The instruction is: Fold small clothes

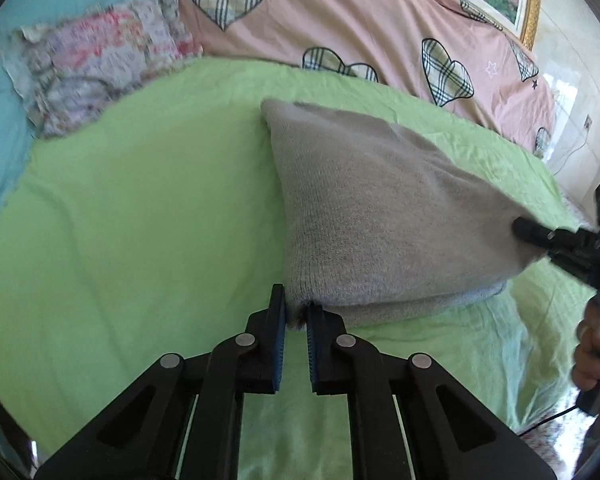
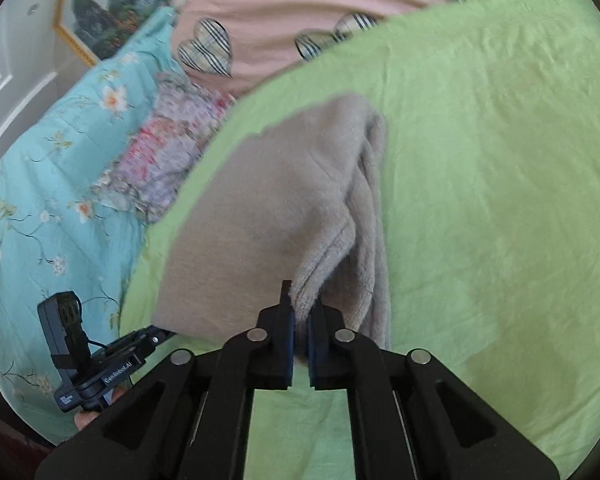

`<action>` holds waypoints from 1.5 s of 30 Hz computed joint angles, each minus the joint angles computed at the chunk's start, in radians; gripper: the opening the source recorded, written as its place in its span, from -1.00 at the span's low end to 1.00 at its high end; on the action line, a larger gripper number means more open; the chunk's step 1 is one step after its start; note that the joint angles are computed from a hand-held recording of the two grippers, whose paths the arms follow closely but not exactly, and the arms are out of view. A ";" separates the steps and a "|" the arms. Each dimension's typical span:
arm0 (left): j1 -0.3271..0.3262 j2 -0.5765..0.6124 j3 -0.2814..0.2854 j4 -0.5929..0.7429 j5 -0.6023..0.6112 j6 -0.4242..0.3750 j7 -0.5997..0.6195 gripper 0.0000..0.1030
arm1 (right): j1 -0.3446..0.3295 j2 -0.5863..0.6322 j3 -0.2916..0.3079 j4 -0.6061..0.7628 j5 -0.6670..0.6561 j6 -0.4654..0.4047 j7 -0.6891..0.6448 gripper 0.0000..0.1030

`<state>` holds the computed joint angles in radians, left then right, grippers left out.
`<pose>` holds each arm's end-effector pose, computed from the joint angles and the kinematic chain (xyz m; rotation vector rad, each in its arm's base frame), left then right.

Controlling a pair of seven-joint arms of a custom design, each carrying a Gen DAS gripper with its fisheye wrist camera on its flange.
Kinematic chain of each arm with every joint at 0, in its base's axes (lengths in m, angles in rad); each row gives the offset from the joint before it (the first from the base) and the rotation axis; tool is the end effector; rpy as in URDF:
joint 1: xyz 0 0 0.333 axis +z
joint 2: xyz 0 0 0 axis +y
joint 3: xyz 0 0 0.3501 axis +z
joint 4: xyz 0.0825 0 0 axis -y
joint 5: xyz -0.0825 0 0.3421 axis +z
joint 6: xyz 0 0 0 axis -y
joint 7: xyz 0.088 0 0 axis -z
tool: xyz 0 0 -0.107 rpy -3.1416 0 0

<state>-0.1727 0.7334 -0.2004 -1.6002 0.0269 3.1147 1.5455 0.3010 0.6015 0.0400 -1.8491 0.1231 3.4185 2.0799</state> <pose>0.6998 -0.2332 0.3546 -1.5823 2.0752 -0.9850 0.6521 0.2105 0.3751 -1.2841 1.7840 -0.3572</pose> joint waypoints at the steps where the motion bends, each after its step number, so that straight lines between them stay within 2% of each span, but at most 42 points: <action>1: -0.030 -0.003 0.037 -0.004 0.004 0.001 -0.015 -0.87 | 0.038 -0.012 -0.045 -0.006 0.012 -0.011 -0.012 -0.88; 3: -0.059 0.008 0.070 0.009 0.013 -0.036 -0.034 -0.87 | 0.082 -0.017 -0.108 -0.001 0.030 -0.086 -0.022 -0.89; 5: -0.088 0.016 0.105 0.012 0.031 -0.048 -0.052 -0.88 | 0.082 0.002 -0.120 0.016 0.034 -0.155 -0.014 -0.89; 7: -0.087 0.012 0.106 0.001 0.044 -0.040 -0.054 -0.87 | 0.128 0.031 -0.182 0.039 0.018 -0.220 0.002 -0.89; 9: -0.057 0.014 0.072 0.006 0.049 -0.049 -0.035 -0.86 | 0.165 0.043 -0.229 0.039 -0.002 -0.221 0.027 -0.89; 12: 0.056 0.004 -0.064 -0.013 0.024 -0.081 0.046 -0.84 | 0.176 0.029 -0.251 0.053 -0.035 -0.278 0.046 -0.89; 14: 0.106 -0.010 -0.119 -0.036 -0.001 -0.087 0.093 -0.84 | 0.140 0.012 -0.210 0.051 -0.049 -0.302 0.053 -0.89; 16: 0.175 -0.031 -0.194 -0.073 -0.036 -0.075 0.152 -0.84 | 0.139 -0.012 -0.210 0.025 -0.059 -0.303 0.080 -0.72; 18: 0.226 -0.045 -0.255 -0.089 -0.067 -0.071 0.205 -0.84 | 0.195 -0.036 -0.271 -0.006 -0.073 -0.280 0.140 -0.66; 20: 0.259 -0.040 -0.307 -0.065 -0.096 -0.075 0.257 -0.84 | 0.277 -0.053 -0.367 -0.031 -0.094 -0.229 0.193 -0.66; 22: 0.275 -0.007 -0.357 0.002 -0.123 -0.101 0.307 -0.83 | 0.305 -0.040 -0.409 0.011 -0.108 -0.198 0.198 -0.66; 23: 0.278 0.025 -0.386 0.058 -0.138 -0.128 0.333 -0.81 | 0.282 -0.028 -0.387 0.046 -0.114 -0.198 0.182 -0.66; 24: 0.282 0.064 -0.420 0.121 -0.150 -0.167 0.366 -0.76 | 0.239 -0.011 -0.340 0.096 -0.122 -0.212 0.156 -0.65; 26: 0.236 0.117 -0.405 0.231 -0.159 -0.212 0.388 -0.76 | 0.170 0.052 -0.269 0.227 -0.135 -0.267 0.116 -0.61; 27: 0.213 0.141 -0.395 0.283 -0.161 -0.251 0.398 -0.76 | 0.134 0.082 -0.228 0.284 -0.138 -0.293 0.098 -0.61; 28: 0.171 0.178 -0.358 0.367 -0.158 -0.321 0.386 -0.74 | 0.106 0.122 -0.199 0.354 -0.134 -0.338 0.077 -0.61; 29: 0.119 0.199 -0.292 0.430 -0.146 -0.375 0.345 -0.75 | 0.105 0.151 -0.205 0.406 -0.146 -0.383 0.085 -0.61; 30: 0.075 0.227 -0.235 0.500 -0.135 -0.444 0.311 -0.78 | 0.113 0.195 -0.234 0.483 -0.183 -0.475 0.120 -0.61; 31: 0.054 0.254 -0.208 0.542 -0.133 -0.477 0.298 -0.83 | 0.103 0.220 -0.229 0.525 -0.179 -0.530 0.110 -0.61; 32: 0.060 0.269 -0.216 0.548 -0.160 -0.477 0.321 -0.87 | 0.068 0.249 -0.189 0.553 -0.135 -0.543 0.064 -0.62; 34: 0.083 0.275 -0.247 0.530 -0.217 -0.457 0.366 -0.90 | 0.028 0.256 -0.152 0.528 -0.165 -0.485 0.074 -0.68; 37: 0.082 0.276 -0.241 0.533 -0.277 -0.457 0.375 -0.90 | -0.016 0.260 -0.104 0.511 -0.134 -0.434 0.066 -0.82; 39: 0.083 0.253 -0.235 0.492 -0.313 -0.431 0.384 -0.90 | -0.010 0.255 -0.113 0.494 -0.131 -0.419 0.067 -0.85; 42: 0.102 0.191 -0.240 0.382 -0.357 -0.378 0.404 -0.89 | 0.007 0.221 -0.125 0.425 -0.123 -0.351 0.077 -0.84; 43: 0.109 0.168 -0.243 0.339 -0.368 -0.356 0.415 -0.87 | 0.019 0.198 -0.135 0.385 -0.118 -0.329 0.086 -0.76; 45: 0.118 0.124 -0.239 0.254 -0.376 -0.307 0.429 -0.83 | 0.075 0.145 -0.189 0.297 -0.118 -0.281 0.112 -0.74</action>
